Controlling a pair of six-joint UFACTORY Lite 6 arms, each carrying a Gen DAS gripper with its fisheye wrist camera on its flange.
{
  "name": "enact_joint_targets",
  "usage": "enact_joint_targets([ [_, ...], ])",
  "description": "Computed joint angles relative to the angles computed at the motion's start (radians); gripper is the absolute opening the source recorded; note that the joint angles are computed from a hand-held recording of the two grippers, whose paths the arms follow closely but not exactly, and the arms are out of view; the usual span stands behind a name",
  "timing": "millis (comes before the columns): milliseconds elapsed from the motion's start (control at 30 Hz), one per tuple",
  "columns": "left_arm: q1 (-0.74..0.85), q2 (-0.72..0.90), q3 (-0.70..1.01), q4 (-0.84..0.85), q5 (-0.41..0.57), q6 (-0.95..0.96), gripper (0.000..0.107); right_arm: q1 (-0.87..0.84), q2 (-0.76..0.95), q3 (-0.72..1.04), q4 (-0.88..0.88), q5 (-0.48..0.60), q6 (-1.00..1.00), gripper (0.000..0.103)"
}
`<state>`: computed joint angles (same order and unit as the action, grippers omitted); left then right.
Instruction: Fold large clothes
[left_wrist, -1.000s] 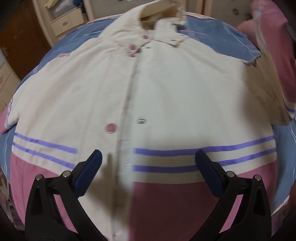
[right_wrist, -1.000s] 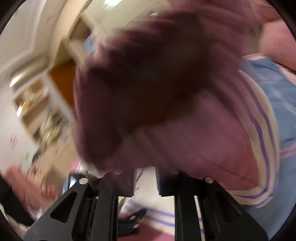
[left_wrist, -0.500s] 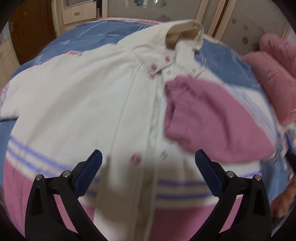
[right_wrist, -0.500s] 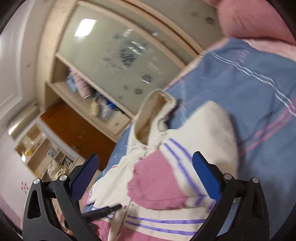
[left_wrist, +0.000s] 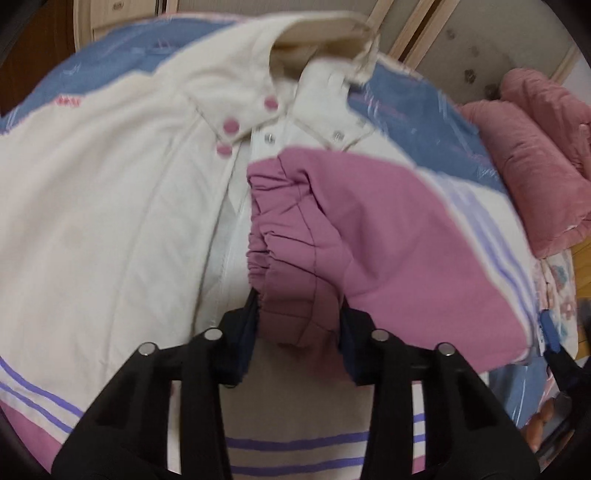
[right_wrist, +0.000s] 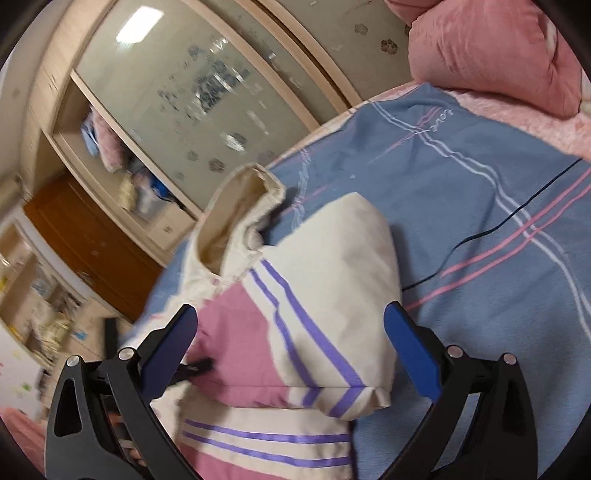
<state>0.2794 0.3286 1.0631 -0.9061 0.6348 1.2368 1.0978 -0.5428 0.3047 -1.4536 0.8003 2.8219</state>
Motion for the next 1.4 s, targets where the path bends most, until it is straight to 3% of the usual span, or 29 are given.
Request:
enact_joint_targets([
  [100, 0.051, -0.104, -0.052, -0.070, -0.058, 0.074, 0.036, -0.008, 0.082, 0.048, 0.027, -0.006, -0.039, 0.101],
  [200, 0.120, -0.159, -0.052, -0.126, -0.086, 0.117, 0.036, 0.021, 0.137, 0.093, 0.081, 0.056, -0.085, 0.101],
  [367, 0.237, -0.049, 0.108, -0.048, -0.099, 0.025, 0.036, 0.020, 0.232, 0.186, 0.251, 0.113, -0.311, 0.101],
  [533, 0.309, 0.064, 0.237, -0.006, -0.054, -0.013, 0.037, -0.031, 0.415, 0.285, 0.390, -0.062, -0.695, 0.101],
  [633, 0.354, 0.092, 0.268, -0.019, -0.060, -0.012, 0.037, -0.046, 0.613, 0.406, 0.458, -0.094, -0.826, 0.101],
  [700, 0.354, 0.101, 0.274, -0.009, -0.071, -0.015, 0.037, -0.062, 0.721, 0.487, 0.468, -0.076, -0.830, 0.101],
  [867, 0.339, 0.069, 0.210, -0.053, -0.136, 0.060, 0.037, -0.145, 0.769, 0.533, 0.451, -0.081, -0.687, 0.101],
  [1033, 0.331, 0.055, 0.177, -0.064, -0.091, 0.102, 0.039, -0.279, 0.423, 0.223, 0.425, -0.294, -0.512, 0.102],
  [1167, 0.298, 0.028, 0.114, -0.105, -0.173, 0.163, 0.040, -0.309, 0.290, 0.120, 0.413, -0.435, -0.674, 0.102],
  [1267, 0.310, 0.058, 0.141, -0.115, -0.178, 0.167, 0.043, -0.131, 0.036, 0.021, 0.197, -0.379, -0.543, 0.102],
  [1333, 0.316, 0.085, 0.166, -0.103, -0.178, 0.155, 0.044, 0.056, -0.150, -0.046, -0.012, -0.209, -0.333, 0.101],
  [1400, 0.321, 0.096, 0.174, -0.107, -0.184, 0.160, 0.044, 0.123, -0.207, -0.082, -0.189, -0.123, -0.137, 0.095],
])
